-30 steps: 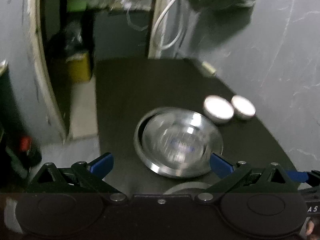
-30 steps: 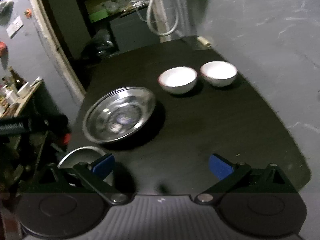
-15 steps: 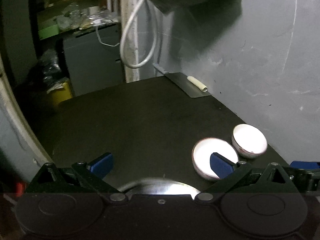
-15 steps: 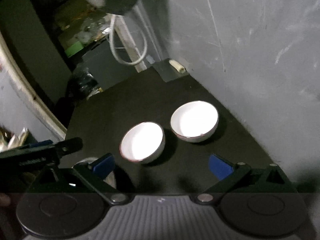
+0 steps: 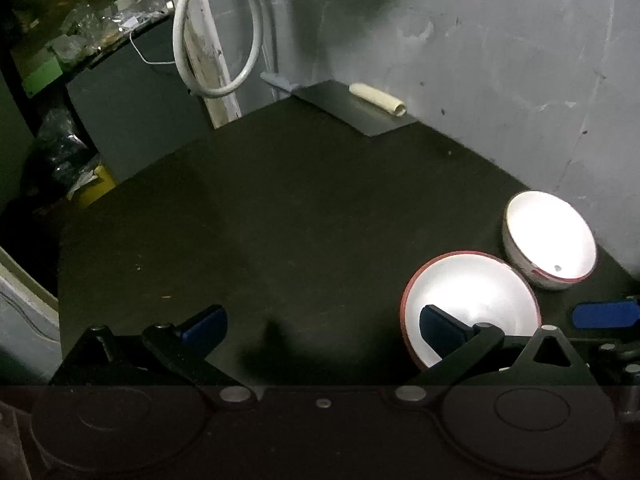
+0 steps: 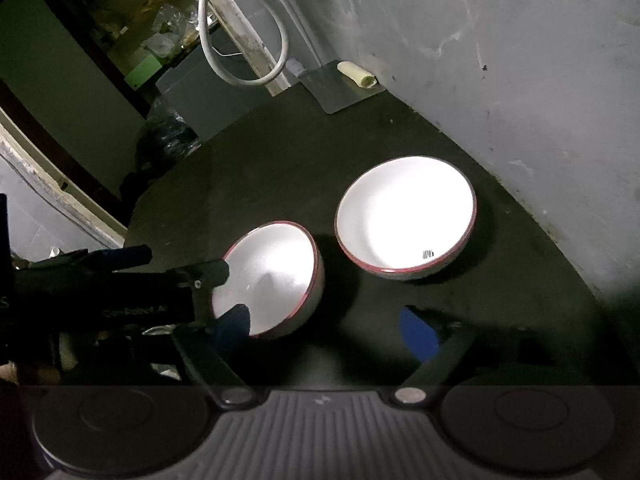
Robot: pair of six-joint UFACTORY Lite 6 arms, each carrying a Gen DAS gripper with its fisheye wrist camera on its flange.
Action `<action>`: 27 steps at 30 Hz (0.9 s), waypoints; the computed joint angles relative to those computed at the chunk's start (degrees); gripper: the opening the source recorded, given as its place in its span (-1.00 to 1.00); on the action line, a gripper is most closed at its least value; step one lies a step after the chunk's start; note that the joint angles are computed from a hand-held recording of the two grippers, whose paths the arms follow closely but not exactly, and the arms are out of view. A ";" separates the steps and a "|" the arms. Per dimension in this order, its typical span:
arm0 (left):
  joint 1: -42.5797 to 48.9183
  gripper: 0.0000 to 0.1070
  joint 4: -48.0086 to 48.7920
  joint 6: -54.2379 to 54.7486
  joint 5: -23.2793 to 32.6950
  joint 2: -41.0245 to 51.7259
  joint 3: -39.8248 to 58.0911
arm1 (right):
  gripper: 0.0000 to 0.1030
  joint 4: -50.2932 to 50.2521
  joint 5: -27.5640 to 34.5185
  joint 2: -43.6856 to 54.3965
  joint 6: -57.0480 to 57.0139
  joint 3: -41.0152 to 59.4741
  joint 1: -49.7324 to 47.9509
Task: Organize plates and bowls
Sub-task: 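Reach the left gripper to a red-rimmed white bowl and grasp its rim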
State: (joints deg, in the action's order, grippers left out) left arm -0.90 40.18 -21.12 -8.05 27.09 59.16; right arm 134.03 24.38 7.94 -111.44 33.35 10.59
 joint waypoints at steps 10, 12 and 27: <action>-0.63 0.80 12.92 -13.12 2.15 3.17 4.08 | 0.51 -0.89 0.33 3.94 0.54 3.73 0.97; -0.52 0.76 15.12 -14.88 1.96 3.10 3.94 | 0.46 -0.51 -0.10 3.46 0.49 3.46 1.38; 0.74 -0.29 55.78 -53.91 -5.12 3.35 5.14 | -0.01 -0.22 -0.25 3.59 1.17 3.50 1.90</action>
State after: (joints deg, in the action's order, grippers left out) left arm -0.15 95.96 -75.03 -13.17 30.44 64.29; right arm 133.81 24.13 11.54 -110.26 36.85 12.49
